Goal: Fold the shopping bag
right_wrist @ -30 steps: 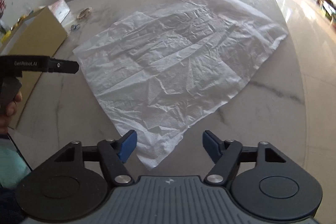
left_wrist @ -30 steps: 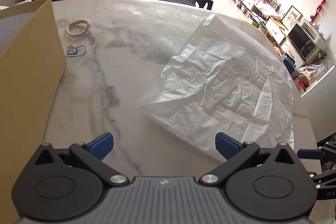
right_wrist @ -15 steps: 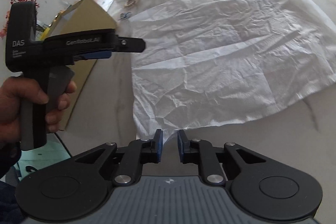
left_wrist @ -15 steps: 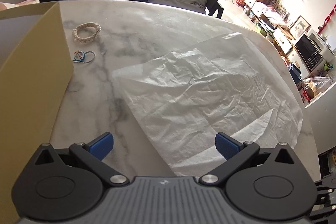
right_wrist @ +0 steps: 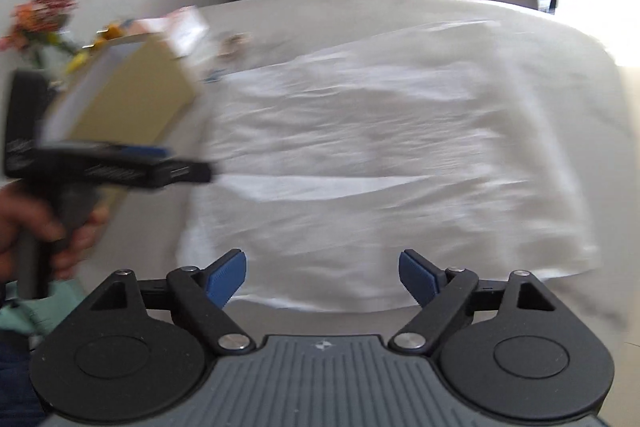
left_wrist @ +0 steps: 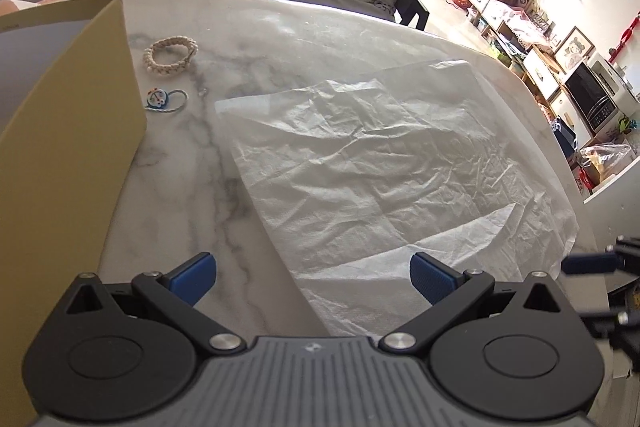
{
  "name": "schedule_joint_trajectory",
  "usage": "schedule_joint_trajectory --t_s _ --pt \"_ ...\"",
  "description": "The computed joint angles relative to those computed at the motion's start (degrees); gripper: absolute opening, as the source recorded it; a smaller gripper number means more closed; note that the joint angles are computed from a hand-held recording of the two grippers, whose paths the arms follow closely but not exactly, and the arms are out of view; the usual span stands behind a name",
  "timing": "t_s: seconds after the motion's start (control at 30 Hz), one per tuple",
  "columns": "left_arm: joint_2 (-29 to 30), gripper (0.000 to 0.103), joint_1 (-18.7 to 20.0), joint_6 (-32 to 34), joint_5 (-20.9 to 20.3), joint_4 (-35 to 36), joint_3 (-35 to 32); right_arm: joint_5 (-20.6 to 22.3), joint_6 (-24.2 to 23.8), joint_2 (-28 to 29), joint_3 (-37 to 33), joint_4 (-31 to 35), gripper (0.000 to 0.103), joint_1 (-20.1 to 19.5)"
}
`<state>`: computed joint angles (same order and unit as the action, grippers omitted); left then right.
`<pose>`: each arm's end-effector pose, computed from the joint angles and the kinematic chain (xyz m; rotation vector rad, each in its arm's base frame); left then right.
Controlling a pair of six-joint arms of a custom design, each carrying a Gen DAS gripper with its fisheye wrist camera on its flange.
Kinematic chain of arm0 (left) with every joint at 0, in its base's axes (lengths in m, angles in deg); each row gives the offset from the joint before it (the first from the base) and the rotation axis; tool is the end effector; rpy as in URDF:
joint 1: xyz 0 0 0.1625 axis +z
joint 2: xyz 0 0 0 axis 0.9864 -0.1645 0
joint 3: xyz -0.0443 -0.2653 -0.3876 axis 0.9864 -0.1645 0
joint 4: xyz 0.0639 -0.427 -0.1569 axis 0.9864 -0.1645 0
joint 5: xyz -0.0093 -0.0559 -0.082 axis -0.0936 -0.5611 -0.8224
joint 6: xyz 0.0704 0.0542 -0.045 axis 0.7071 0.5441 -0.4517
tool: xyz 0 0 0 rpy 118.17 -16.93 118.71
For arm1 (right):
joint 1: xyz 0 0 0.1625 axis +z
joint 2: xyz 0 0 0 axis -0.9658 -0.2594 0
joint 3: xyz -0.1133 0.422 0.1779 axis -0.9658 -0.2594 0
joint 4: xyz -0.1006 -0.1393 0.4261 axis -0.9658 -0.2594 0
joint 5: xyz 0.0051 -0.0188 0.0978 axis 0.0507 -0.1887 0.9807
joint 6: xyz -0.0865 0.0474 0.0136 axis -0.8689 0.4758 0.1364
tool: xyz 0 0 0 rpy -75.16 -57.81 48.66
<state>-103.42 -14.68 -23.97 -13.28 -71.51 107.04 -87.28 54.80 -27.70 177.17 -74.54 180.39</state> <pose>-0.1815 -0.8300 0.2645 0.9138 2.5566 -0.3299 0.2605 -0.6921 0.1887 0.0219 -2.4208 0.7122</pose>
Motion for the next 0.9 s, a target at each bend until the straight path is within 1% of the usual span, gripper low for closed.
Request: schedule_joint_trajectory --t_s 0.07,0.1,0.13,0.27,0.33,0.4,0.5,0.57,0.6,0.67,0.73,0.8,0.87,0.9 --pt "0.1 0.102 -0.1 1.0 -0.1 -0.2 0.3 -6.5 -0.3 0.3 -0.5 0.0 0.086 -0.6" --pt "0.3 0.102 -0.1 1.4 -0.2 -0.4 0.4 -8.7 -1.0 0.4 -0.6 -0.4 0.086 -1.0" --pt "0.3 0.102 -0.1 1.4 -0.2 -0.3 0.4 -10.1 -1.6 0.4 -0.5 -0.9 0.086 -1.4" --pt "0.6 0.102 -0.2 1.4 0.2 0.1 0.3 -11.9 -2.7 0.0 -0.1 -0.7 0.086 -2.8" --pt "0.8 0.102 -0.2 1.4 0.6 0.3 0.1 -10.9 -2.6 -0.1 0.4 -0.2 0.084 -3.2" --pt "1.0 0.102 -0.2 1.4 0.8 0.5 -0.1 -10.9 -3.0 0.0 1.0 -1.0 0.082 -3.2" --pt "1.3 0.102 -0.2 1.6 1.1 0.7 -0.5 -11.6 -1.7 -0.2 2.1 -2.1 0.082 -2.8" --pt "1.6 0.102 -0.2 1.6 1.1 0.9 -0.8 -11.6 -0.7 -0.2 2.5 -1.9 0.08 -2.5" --pt "1.7 0.102 -0.2 1.5 1.1 1.1 -1.0 -11.5 -0.6 -0.3 2.7 -1.5 0.077 -2.2" --pt "2.0 0.102 -0.1 1.5 0.9 1.3 -1.4 -11.4 -0.5 -0.5 3.2 -1.0 0.065 -1.7" --pt "2.3 0.102 -0.1 1.6 0.8 1.5 -1.9 -11.8 0.1 -0.5 3.2 -0.8 0.038 -1.3" --pt "2.7 0.102 -0.1 1.7 0.6 1.7 -2.5 -11.7 1.6 -0.9 3.4 -0.1 0.032 -1.3" --pt "3.0 0.102 0.0 1.4 0.3 2.1 -3.0 -10.8 3.1 -1.6 3.8 0.0 0.031 -1.5" --pt "3.1 0.102 -0.1 1.4 0.1 2.1 -3.1 -10.4 3.6 -1.9 4.1 -0.5 0.033 -1.6"
